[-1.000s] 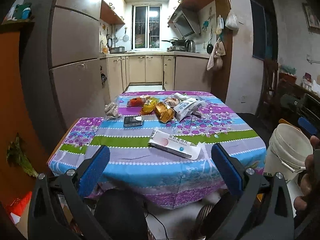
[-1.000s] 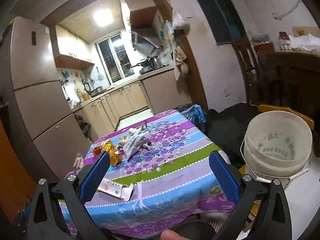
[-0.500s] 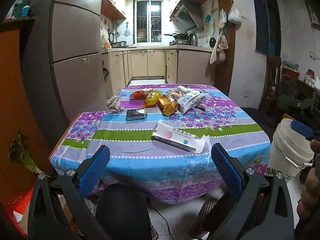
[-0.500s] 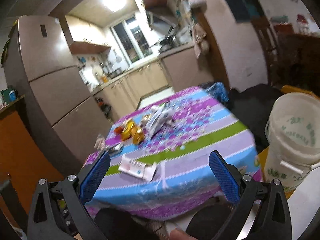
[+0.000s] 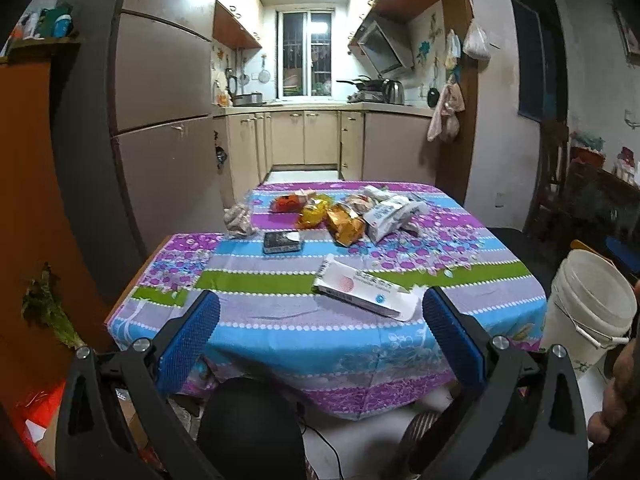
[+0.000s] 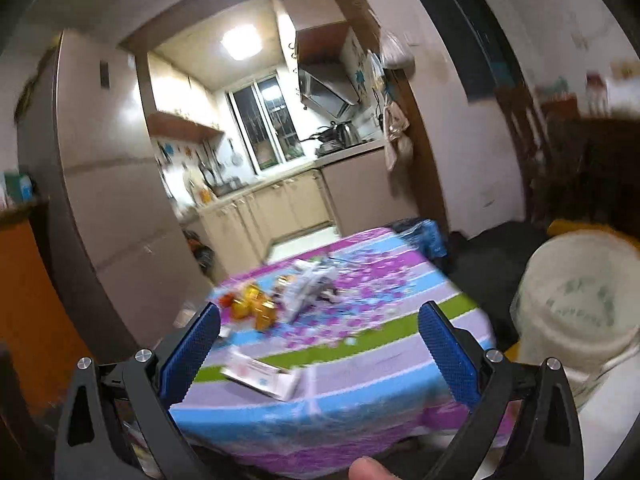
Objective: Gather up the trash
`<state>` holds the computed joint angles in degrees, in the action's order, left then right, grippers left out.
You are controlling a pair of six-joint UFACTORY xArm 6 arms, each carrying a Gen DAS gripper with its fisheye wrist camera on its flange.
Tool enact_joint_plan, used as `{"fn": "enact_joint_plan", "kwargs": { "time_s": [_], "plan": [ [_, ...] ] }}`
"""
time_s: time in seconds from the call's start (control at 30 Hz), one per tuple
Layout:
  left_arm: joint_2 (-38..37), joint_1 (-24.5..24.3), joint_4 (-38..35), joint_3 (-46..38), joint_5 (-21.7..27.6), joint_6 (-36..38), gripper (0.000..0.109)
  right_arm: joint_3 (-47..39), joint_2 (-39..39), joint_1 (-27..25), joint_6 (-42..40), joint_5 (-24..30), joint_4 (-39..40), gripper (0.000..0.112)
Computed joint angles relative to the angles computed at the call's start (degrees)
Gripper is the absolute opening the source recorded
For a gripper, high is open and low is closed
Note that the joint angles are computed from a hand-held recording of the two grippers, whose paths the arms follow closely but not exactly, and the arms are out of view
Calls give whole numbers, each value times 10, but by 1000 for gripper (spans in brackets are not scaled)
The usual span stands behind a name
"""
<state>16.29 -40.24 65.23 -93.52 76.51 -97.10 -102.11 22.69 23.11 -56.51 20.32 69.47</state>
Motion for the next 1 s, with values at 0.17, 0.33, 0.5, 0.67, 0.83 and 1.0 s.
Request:
{"fn": "enact_joint_plan", "kwargs": {
  "time_s": [0.17,0.33,0.5,0.67,0.83,1.0],
  "plan": [
    [1,-2,3,-5,21,-3,98,4,0,-3,24,7,-38,98],
    [1,-3,7,-2,25,0,98,7,-1,0,23,13,-46,98],
    [3,-3,6,-6,28,5,98,9,1,-2,42,22,-58,98],
    [4,-2,4,-7,27,8,98,6,6,-3,59,29,-71,98],
    [5,3,-2,-6,23,10,98,-2,14,-1,78,32,-90,98],
    [-6,17,-12,14,11,9,98,-21,32,0,109,44,-124,98]
  ]
}}
